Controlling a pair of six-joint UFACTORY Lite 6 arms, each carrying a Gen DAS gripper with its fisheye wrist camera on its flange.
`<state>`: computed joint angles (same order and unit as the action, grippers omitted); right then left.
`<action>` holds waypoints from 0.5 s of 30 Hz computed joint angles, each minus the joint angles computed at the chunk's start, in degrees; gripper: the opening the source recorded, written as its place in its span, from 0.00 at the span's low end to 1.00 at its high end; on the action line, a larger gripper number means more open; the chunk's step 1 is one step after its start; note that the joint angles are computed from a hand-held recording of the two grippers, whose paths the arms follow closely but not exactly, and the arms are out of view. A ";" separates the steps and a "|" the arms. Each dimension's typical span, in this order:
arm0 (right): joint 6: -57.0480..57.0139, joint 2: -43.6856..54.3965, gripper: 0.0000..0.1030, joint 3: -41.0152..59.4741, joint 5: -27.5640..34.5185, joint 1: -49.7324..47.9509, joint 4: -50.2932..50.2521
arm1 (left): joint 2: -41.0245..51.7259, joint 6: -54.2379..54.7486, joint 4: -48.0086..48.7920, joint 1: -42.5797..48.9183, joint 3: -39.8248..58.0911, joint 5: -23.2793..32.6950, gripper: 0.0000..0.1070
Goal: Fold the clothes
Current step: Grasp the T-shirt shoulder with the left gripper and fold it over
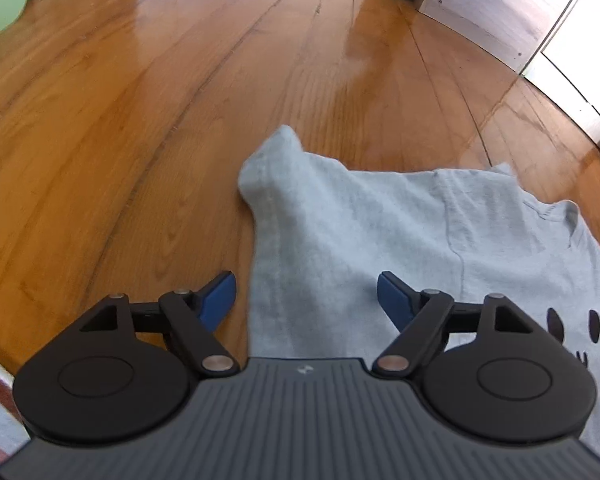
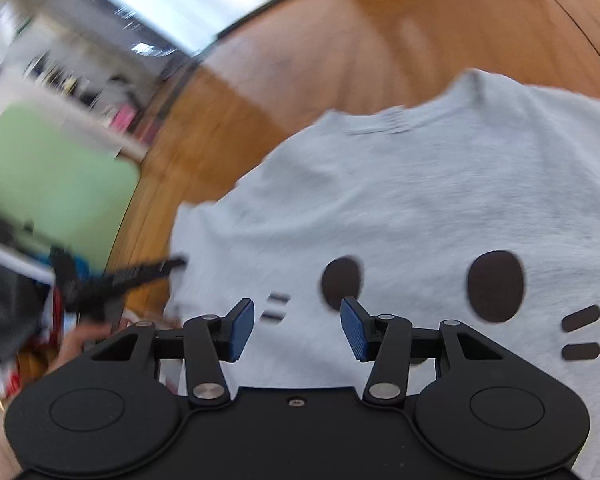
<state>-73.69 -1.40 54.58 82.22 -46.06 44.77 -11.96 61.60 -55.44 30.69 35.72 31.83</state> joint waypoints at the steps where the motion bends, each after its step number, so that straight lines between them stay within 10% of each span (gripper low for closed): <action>1: -2.08 -1.63 0.52 -1.61 0.18 -1.12 -0.45 | 0.54 0.36 0.14 -0.91 0.33 0.40 0.63; 2: -3.97 -2.89 0.52 -2.88 0.21 -2.30 -1.25 | 1.13 0.74 0.27 -1.81 0.71 0.82 0.14; 3: -5.37 -3.68 0.52 -3.67 -0.01 -3.20 -2.13 | 1.68 0.77 0.58 -2.91 1.08 0.97 0.05; 7: -12.85 -7.93 0.52 -8.03 -5.75 -6.54 -5.99 | -10.10 -14.08 18.70 -17.57 -2.13 -7.65 0.02; 15: -21.73 2.47 0.52 2.84 -0.34 -24.85 -9.48 | -6.23 -39.77 31.42 -44.51 24.98 9.04 0.02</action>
